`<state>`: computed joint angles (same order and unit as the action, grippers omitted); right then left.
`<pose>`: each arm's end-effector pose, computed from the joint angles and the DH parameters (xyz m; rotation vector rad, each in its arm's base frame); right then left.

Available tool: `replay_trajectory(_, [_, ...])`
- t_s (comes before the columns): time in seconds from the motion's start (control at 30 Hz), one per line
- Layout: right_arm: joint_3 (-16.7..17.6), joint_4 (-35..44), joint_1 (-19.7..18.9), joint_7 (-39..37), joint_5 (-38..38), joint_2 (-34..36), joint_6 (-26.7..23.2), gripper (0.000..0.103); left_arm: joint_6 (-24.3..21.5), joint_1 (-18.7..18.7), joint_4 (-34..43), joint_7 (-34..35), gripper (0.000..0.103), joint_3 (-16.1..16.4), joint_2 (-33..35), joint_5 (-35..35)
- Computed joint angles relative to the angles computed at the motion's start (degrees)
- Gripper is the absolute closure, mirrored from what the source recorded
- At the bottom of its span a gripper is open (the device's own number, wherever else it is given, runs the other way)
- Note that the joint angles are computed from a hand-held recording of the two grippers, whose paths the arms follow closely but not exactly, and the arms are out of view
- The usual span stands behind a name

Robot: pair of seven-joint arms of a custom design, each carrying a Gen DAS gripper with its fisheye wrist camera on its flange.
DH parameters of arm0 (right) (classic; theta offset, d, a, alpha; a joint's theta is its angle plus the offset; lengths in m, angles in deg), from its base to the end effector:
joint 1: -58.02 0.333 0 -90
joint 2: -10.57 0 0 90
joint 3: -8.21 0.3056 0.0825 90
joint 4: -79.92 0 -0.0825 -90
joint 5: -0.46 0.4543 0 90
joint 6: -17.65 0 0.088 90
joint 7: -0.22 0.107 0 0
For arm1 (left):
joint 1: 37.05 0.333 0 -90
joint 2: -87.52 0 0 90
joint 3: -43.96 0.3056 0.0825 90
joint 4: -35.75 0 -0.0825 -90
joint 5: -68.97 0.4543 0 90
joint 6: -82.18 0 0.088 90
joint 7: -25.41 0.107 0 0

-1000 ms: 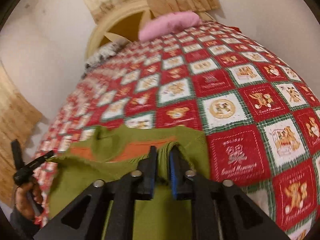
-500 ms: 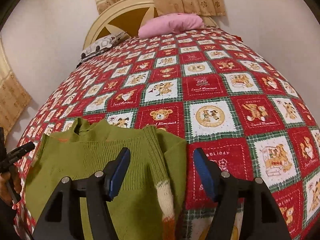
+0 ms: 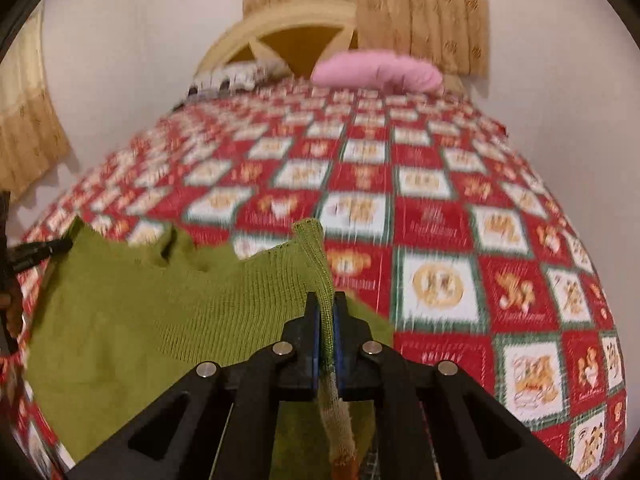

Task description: Fold small clothes

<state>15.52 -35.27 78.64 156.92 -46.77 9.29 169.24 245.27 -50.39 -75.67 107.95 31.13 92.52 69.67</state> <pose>0.5703 0.3248 0.4928 -1.6408 1.7560 -0.7491 0.6208 -0.3017 0.4941 -1.5075 2.1043 -0.9937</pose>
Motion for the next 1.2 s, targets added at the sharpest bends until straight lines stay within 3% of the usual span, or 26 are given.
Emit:
replay_trajectory(0.1, [-0.2, 2.3, 0.0, 1.9, -1.2, 1.7, -1.0, 0.098, -1.1, -1.2, 3.3, -6.0, 0.098, 1.6, 3.4, 7.5])
replay_trajectory(0.27, [-1.4, 5.4, 1.1, -2.2, 4.5, 6.5, -3.7, 0.098, -5.4, -2.2, 6.3, -9.2, 0.097, 2.4, 7.9, 11.8])
replay_trajectory(0.33, [-2.0, 5.5, 1.6, -2.7, 7.1, 7.4, -5.1, 0.097, -5.5, -2.9, 5.7, -11.7, 0.088, 3.0, 7.5, 13.8])
replay_trajectory(0.4, [-2.2, 5.1, 1.5, -5.2, 11.9, 7.4, -5.6, 0.091, -5.0, -2.8, 4.2, -13.9, 0.084, 3.2, 5.9, 14.8])
replay_trajectory(0.47, [-2.5, 4.1, 2.6, -2.5, 9.2, 5.7, -8.1, 0.06, -4.8, -2.8, 1.8, -16.7, 0.069, 3.4, 2.9, 16.4])
replay_trajectory(0.53, [-2.0, 1.7, 3.3, 1.9, 4.1, 2.6, -8.5, 0.049, -2.0, -1.6, -3.2, -15.6, 0.061, 2.4, -1.9, 14.2])
replay_trajectory(0.63, [-0.5, -4.4, 2.8, 2.9, 4.3, -3.6, -2.8, 0.048, 1.2, -0.8, -10.9, -11.0, 0.038, 1.1, -9.1, 8.1])
replay_trajectory(0.67, [0.3, -6.5, 2.5, 2.8, 5.4, -5.6, -1.7, 0.048, 1.9, -2.5, -15.1, -10.3, 0.035, 2.5, -12.9, 6.2])
replay_trajectory(0.73, [2.0, -11.2, 2.4, 2.2, 7.8, -10.1, -0.1, 0.048, 2.9, -4.0, -21.1, -1.5, 0.034, 2.9, -18.3, -3.4])
replay_trajectory(0.9, [6.2, -21.2, 1.8, 3.8, 13.2, -19.2, -0.5, 0.048, 2.3, -8.8, -29.8, 7.0, 0.034, 5.9, -25.3, -13.4])
replay_trajectory(1.03, [8.1, -24.4, 1.2, 3.1, 17.3, -20.8, -0.4, 0.048, 1.8, -11.0, -30.2, 11.0, 0.036, 7.2, -24.5, -18.4])
replay_trajectory(1.1, [8.3, -25.5, 0.9, 3.2, 18.9, -20.6, 1.8, 0.048, 1.9, -11.5, -29.3, 12.8, 0.047, 7.0, -23.1, -20.7])
replay_trajectory(1.13, [8.3, -25.8, 0.8, 3.1, 19.6, -20.3, 2.9, 0.049, 1.5, -11.4, -28.5, 13.5, 0.063, 6.8, -22.3, -21.4])
replay_trajectory(1.17, [8.8, -26.0, 0.1, 3.9, 19.5, -20.1, 3.7, 0.058, 0.9, -12.0, -28.3, 15.0, 0.089, 7.1, -22.1, -23.1])
replay_trajectory(1.2, [8.9, -26.5, -0.3, 4.4, 19.8, -19.9, 5.2, 0.07, 0.3, -12.0, -27.9, 16.2, 0.095, 7.0, -21.8, -23.8])
